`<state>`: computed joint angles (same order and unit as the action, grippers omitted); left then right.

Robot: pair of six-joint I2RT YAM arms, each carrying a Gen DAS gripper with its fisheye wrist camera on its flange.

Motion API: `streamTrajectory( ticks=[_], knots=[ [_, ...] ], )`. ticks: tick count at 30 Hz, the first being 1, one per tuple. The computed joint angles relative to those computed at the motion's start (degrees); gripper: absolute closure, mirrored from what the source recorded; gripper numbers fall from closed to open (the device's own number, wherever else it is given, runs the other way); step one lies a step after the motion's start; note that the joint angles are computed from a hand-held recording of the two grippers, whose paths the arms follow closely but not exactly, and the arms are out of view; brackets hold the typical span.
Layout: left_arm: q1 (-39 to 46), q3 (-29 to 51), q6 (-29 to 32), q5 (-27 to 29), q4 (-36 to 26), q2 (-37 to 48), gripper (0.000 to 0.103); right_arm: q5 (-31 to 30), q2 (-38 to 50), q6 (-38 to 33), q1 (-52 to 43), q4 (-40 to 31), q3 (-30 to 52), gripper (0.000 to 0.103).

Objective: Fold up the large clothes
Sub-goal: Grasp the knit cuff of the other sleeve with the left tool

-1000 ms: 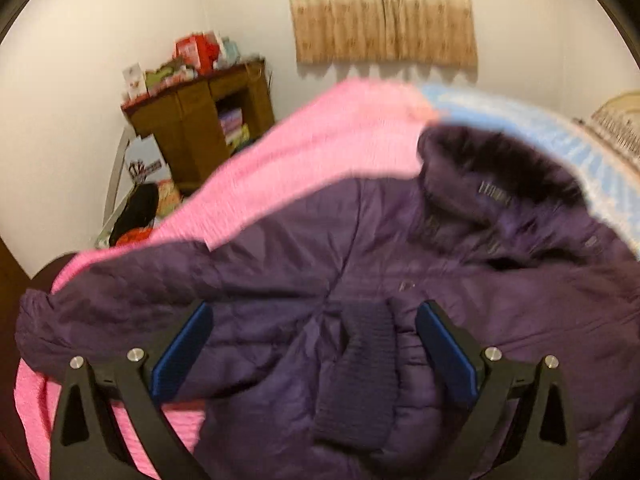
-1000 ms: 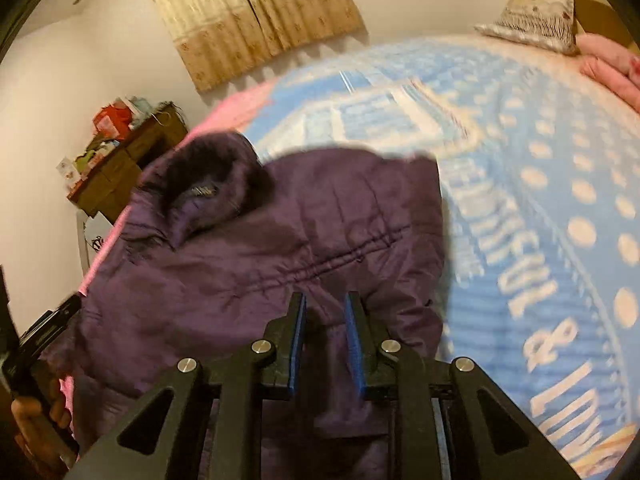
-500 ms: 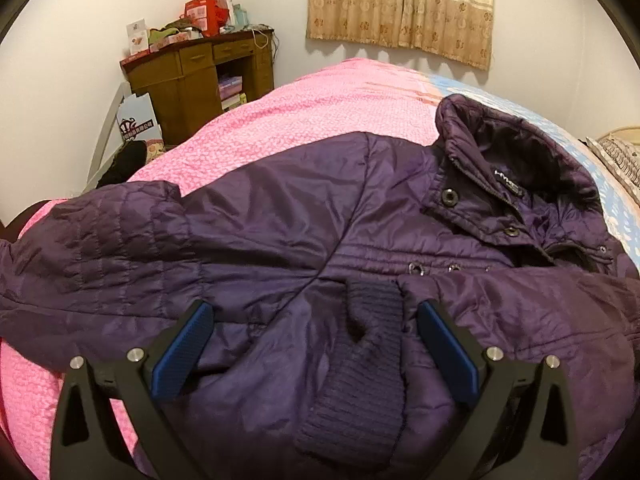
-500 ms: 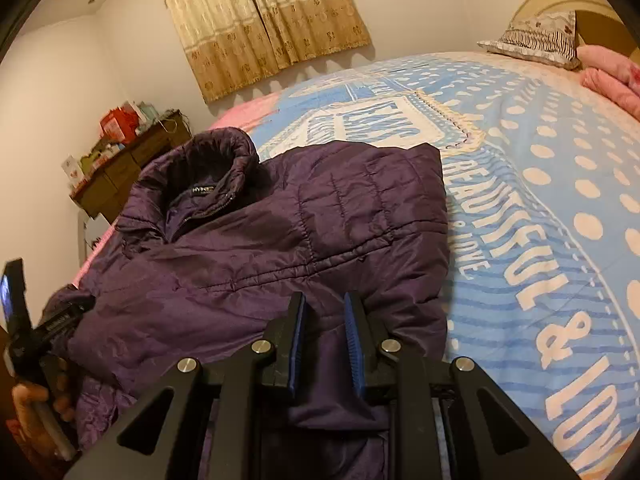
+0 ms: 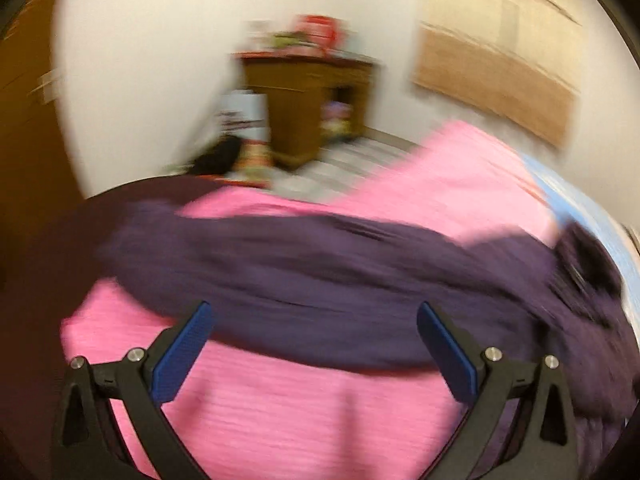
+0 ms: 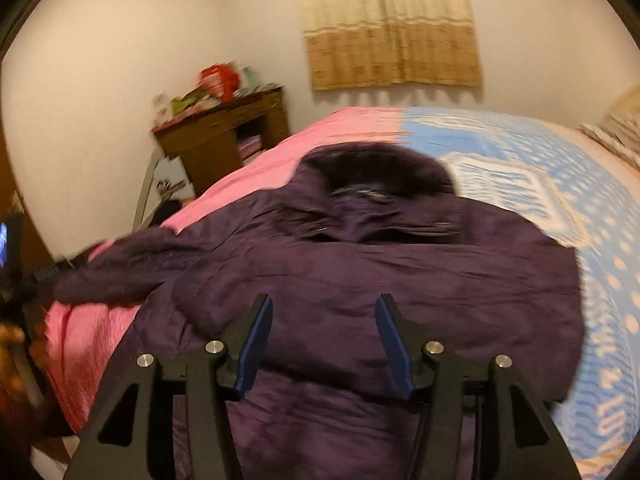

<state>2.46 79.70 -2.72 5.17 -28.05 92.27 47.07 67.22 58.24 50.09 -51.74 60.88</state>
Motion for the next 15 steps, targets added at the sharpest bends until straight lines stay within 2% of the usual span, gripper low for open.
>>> streamTrajectory(
  ticks=[3,6,7,9,11,12,15],
  knots=[
    [7.4,6.6,-2.4,-0.9,-1.9,6.1,0.0,-3.1,3.1,-2.5,-3.3,7.7,-2.9,0.048],
    [12.7,13.6,-6.6,-2.1,-2.9,13.6,0.002,-7.0,5.8,-0.4,-6.7,11.7,-7.3,0.048],
    [14.1,18.1,-8.3,-2.1,-5.1,17.5,0.004,-7.9,5.6,-0.2,-7.3,14.3,-9.6,0.048],
    [15.8,24.1,-10.6,0.1,-8.5,23.1,0.014,-7.0,4.6,0.0,-6.6,16.8,-11.6,0.048],
    [16.5,30.4,-13.5,3.0,-12.8,28.6,0.02,-7.8,4.4,-0.6,-7.1,17.1,-11.6,0.043],
    [16.5,31.9,-15.0,4.6,-13.5,30.2,0.024,-7.7,4.9,-0.9,-6.8,17.4,-11.3,0.042],
    [15.6,33.4,-16.9,8.3,-12.8,33.0,0.027,-7.5,5.9,-1.5,-6.6,17.9,-10.8,0.039]
  ],
)
